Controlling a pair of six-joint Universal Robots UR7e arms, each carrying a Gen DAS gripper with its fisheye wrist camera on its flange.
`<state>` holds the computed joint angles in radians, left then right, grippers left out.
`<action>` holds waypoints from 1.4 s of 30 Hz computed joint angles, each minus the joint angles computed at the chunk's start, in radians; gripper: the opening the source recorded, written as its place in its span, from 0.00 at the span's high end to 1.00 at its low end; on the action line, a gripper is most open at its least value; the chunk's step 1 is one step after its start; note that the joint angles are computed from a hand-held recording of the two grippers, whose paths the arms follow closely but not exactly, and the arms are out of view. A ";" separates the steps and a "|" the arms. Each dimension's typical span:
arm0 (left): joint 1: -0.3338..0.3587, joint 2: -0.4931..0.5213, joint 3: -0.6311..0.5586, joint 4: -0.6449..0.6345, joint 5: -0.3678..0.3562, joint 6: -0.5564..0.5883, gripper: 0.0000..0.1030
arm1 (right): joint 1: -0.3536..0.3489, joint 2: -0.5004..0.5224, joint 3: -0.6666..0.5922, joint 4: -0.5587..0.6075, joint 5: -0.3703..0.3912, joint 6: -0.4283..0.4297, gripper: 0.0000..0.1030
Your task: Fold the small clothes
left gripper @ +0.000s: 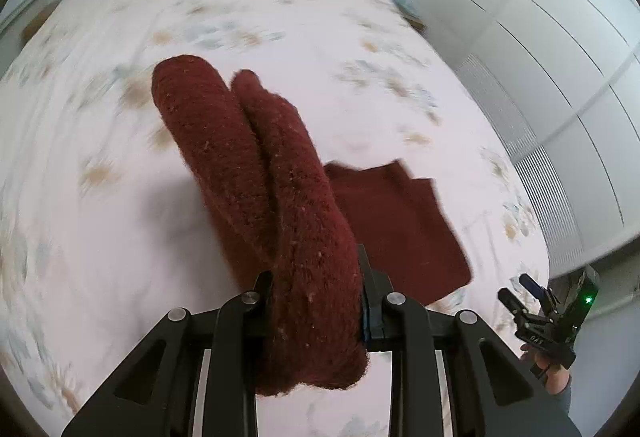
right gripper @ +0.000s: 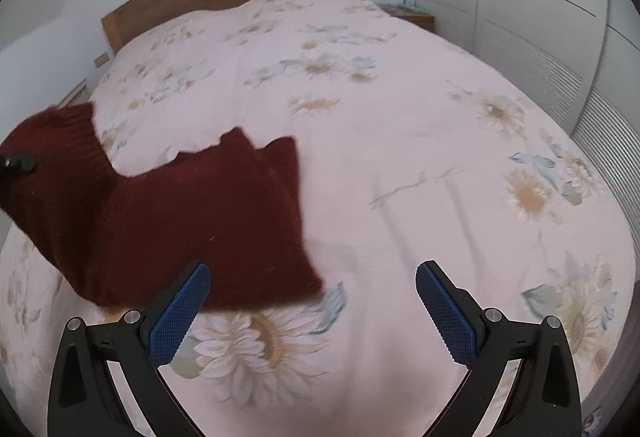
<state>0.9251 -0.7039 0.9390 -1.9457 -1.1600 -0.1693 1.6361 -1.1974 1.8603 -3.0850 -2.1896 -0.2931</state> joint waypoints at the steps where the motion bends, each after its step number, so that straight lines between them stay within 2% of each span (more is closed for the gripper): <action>1: -0.011 0.040 -0.042 0.013 -0.007 0.011 0.79 | -0.003 -0.007 0.001 -0.001 0.000 -0.001 0.01; 6: -0.044 0.213 -0.180 0.047 -0.027 0.044 0.79 | -0.025 -0.032 -0.007 0.009 -0.007 -0.017 0.01; 11: -0.057 0.397 -0.350 0.149 -0.009 -0.004 0.79 | -0.050 -0.053 -0.002 0.073 -0.020 0.017 0.01; 17: -0.064 0.450 -0.327 0.153 0.080 -0.058 0.77 | -0.082 -0.080 0.026 0.124 -0.016 0.062 0.01; 22: -0.071 0.431 -0.272 0.135 0.130 -0.065 0.69 | -0.091 -0.091 0.046 0.126 -0.009 0.078 0.01; 26: -0.070 0.448 -0.321 0.193 0.125 -0.102 0.64 | -0.089 -0.095 0.052 0.132 -0.008 0.083 0.01; 28: -0.073 0.439 -0.311 0.176 0.128 -0.115 0.61 | -0.088 -0.097 0.053 0.134 -0.010 0.079 0.01; 29: -0.076 0.430 -0.303 0.174 0.134 -0.123 0.54 | -0.088 -0.099 0.052 0.135 -0.009 0.078 0.01; 30: -0.080 0.422 -0.293 0.166 0.147 -0.132 0.40 | -0.088 -0.101 0.050 0.136 -0.009 0.078 0.01; 32: -0.082 0.400 -0.266 0.129 0.133 -0.123 0.27 | -0.085 -0.102 0.046 0.136 -0.013 0.084 0.01; 38: -0.092 0.341 -0.226 0.083 0.121 -0.117 0.15 | -0.064 -0.102 0.013 0.146 -0.019 0.072 0.00; 40: -0.088 0.314 -0.216 0.060 0.092 -0.119 0.11 | -0.051 -0.094 -0.010 0.166 -0.016 0.064 0.00; 42: -0.086 0.292 -0.205 0.045 0.084 -0.120 0.03 | -0.033 -0.079 -0.042 0.191 -0.014 0.050 0.00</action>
